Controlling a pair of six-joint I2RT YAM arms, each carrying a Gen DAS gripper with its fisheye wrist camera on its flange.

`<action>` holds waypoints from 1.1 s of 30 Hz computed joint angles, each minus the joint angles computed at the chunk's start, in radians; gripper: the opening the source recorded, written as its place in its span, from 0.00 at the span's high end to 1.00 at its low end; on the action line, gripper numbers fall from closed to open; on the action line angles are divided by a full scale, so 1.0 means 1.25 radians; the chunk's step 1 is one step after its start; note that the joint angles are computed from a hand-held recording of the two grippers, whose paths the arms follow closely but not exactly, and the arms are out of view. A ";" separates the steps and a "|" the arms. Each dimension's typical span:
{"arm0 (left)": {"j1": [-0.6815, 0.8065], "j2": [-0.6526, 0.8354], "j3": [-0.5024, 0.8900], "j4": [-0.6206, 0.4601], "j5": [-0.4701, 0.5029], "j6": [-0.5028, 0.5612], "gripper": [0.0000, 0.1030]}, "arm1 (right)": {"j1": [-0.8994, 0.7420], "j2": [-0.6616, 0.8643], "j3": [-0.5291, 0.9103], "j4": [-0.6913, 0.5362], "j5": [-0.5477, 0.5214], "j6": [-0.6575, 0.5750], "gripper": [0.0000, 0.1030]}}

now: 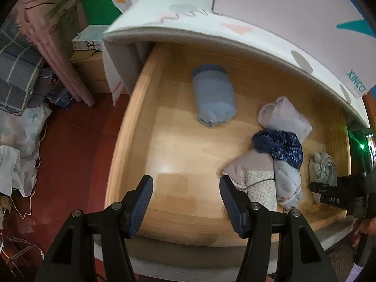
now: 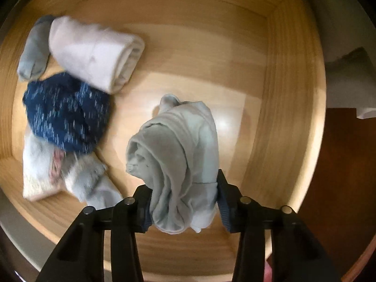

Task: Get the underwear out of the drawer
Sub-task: 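Grasp the beige hexagon-print underwear with the left tool while the right holds the mint sock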

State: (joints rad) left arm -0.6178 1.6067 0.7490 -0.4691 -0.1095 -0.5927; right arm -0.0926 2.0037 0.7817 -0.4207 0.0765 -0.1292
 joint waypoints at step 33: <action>-0.064 0.387 0.301 -0.075 0.236 -0.075 0.41 | -0.111 -0.128 -0.061 -0.053 -0.079 -0.086 0.61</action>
